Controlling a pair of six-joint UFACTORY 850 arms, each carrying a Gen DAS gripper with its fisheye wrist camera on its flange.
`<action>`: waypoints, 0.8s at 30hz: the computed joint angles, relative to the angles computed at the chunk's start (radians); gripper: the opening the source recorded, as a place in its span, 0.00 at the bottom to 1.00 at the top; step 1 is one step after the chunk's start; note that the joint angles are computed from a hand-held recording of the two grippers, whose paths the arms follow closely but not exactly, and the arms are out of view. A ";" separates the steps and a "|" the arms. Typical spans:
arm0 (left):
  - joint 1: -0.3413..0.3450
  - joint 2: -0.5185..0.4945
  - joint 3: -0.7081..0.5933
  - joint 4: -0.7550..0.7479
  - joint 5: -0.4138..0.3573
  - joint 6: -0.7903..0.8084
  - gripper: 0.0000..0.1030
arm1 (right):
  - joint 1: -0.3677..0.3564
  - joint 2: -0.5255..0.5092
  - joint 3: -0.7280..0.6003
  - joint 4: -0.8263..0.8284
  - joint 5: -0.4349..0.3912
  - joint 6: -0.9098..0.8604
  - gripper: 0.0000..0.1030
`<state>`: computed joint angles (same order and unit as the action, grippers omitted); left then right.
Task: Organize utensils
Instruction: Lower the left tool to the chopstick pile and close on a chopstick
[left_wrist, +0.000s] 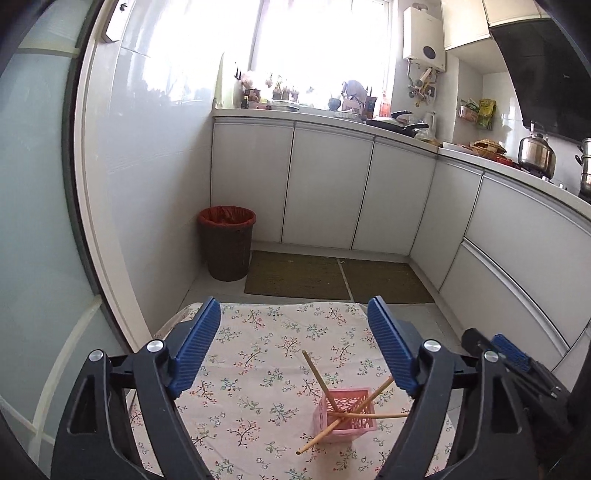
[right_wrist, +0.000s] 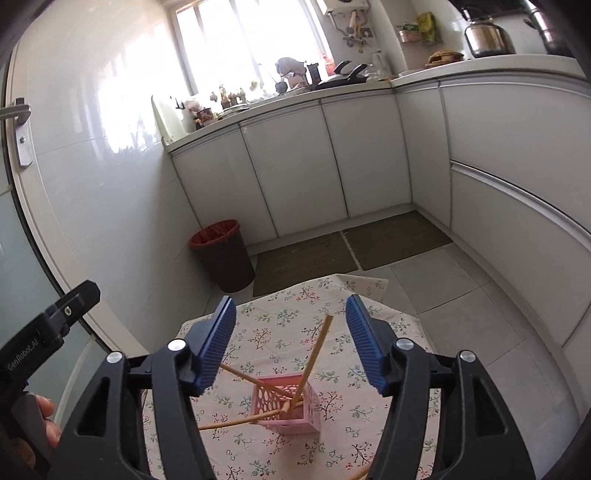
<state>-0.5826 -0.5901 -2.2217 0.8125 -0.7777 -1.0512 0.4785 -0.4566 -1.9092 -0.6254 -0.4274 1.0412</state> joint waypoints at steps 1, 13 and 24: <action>-0.005 0.000 0.001 0.001 -0.009 0.007 0.80 | -0.001 0.018 0.024 -0.038 0.003 0.046 0.72; -0.075 0.045 0.083 -0.022 -0.015 0.139 0.93 | -0.023 0.204 0.273 -0.197 -0.049 0.283 0.94; -0.112 -0.043 -0.029 -0.441 -0.082 0.641 0.93 | -0.072 0.349 0.505 -0.255 -0.153 0.419 0.94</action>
